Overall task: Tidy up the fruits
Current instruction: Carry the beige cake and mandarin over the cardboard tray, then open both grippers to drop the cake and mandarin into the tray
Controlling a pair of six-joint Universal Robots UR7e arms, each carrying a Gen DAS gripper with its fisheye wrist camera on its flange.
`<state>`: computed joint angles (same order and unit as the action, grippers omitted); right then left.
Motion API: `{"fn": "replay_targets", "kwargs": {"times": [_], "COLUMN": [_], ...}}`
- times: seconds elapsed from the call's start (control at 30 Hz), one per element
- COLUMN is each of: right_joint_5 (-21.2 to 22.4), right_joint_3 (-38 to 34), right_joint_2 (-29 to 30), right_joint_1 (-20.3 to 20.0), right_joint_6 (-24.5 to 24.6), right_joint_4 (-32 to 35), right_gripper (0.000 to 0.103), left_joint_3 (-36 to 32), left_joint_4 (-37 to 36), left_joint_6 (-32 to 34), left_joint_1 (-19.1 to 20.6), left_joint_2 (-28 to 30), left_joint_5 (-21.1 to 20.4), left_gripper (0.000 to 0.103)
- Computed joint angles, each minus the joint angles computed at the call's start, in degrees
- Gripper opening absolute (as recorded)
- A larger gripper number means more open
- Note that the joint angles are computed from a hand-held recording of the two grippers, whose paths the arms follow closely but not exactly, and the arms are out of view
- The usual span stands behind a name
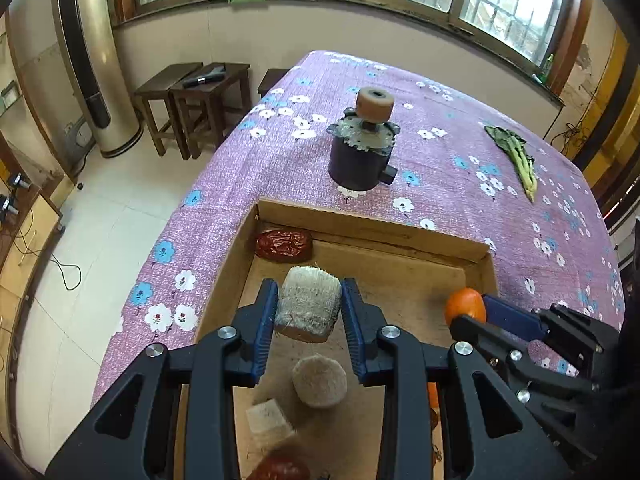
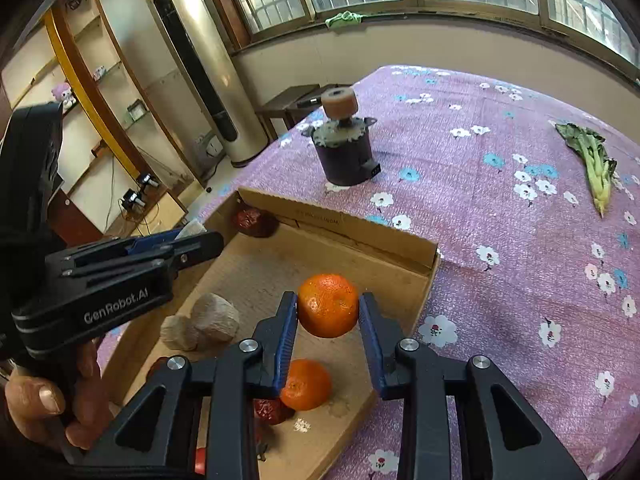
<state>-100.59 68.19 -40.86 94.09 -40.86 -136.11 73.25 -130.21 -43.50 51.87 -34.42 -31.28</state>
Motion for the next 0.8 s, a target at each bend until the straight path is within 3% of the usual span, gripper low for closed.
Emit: {"fn": "replay_targets", "kwargs": {"times": [0.23, 0.7, 0.8], "right_joint_5": [-1.7, -3.0, -3.9], "right_joint_3": [-0.9, -0.7, -0.3], "right_joint_2": [1.9, 2.7, 2.7], "right_joint_1": [0.1, 0.1, 0.3], "right_joint_6": [-1.8, -4.0, -5.0], "right_joint_4": [-0.3, -0.8, -1.8], "right_gripper": [0.032, 0.035, 0.035], "left_joint_3": [-3.6, -5.7, -5.5], "left_joint_4": [6.2, 11.9, 13.1], "left_joint_6": [-2.2, -5.5, -6.4], "left_joint_1": [1.0, 2.4, 2.0], "left_joint_2": [1.9, 3.2, 3.1], "left_joint_5": [-0.8, -2.7, -1.8], "left_gripper": [0.030, 0.030, 0.038]}}
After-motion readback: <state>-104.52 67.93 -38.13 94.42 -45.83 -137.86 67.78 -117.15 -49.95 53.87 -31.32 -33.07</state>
